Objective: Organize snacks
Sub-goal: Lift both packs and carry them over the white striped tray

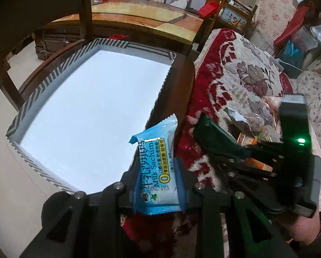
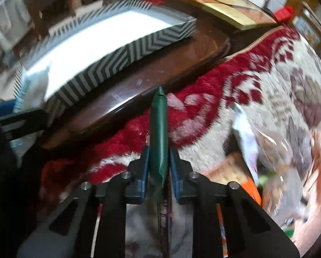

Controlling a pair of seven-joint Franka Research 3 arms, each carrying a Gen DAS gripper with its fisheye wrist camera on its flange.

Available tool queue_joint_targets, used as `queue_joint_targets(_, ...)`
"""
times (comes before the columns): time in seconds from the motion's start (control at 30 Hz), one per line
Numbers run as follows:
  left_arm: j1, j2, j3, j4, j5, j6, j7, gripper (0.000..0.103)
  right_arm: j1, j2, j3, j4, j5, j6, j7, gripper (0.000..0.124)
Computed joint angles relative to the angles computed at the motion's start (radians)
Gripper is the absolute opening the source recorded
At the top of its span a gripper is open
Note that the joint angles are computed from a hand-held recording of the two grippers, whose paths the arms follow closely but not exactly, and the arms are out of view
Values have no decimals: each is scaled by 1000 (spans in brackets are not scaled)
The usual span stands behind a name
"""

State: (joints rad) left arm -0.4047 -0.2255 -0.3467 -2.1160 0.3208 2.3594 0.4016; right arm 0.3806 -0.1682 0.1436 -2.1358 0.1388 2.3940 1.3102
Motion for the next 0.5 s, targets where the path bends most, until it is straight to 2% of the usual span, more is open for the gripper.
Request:
queue_joint_targets(0.1, 2, 3, -3, 12, 15, -14, 0, 30, 3, -45, -19, -37, 76, 26, -28, 10)
queue_joint_targets(0.27, 5, 1, -3, 26, 31, -37, -1, 30, 14, -101, -53, -71, 248, 58, -72, 9)
queue_joint_targets(0.37, 6, -4, 0, 21, 26, -34, 0, 30, 3, -77, -39, -43, 226, 19, -72, 9)
queue_joint_targets(0.43, 7, -4, 0, 20, 27, -35, 0, 30, -5, -85, -17, -63, 173, 65, -71, 9)
queue_joint_targets(0.5, 6, -2, 3, 18, 15, -29, 2, 30, -1, -80, -16, -63, 165, 70, -76, 10)
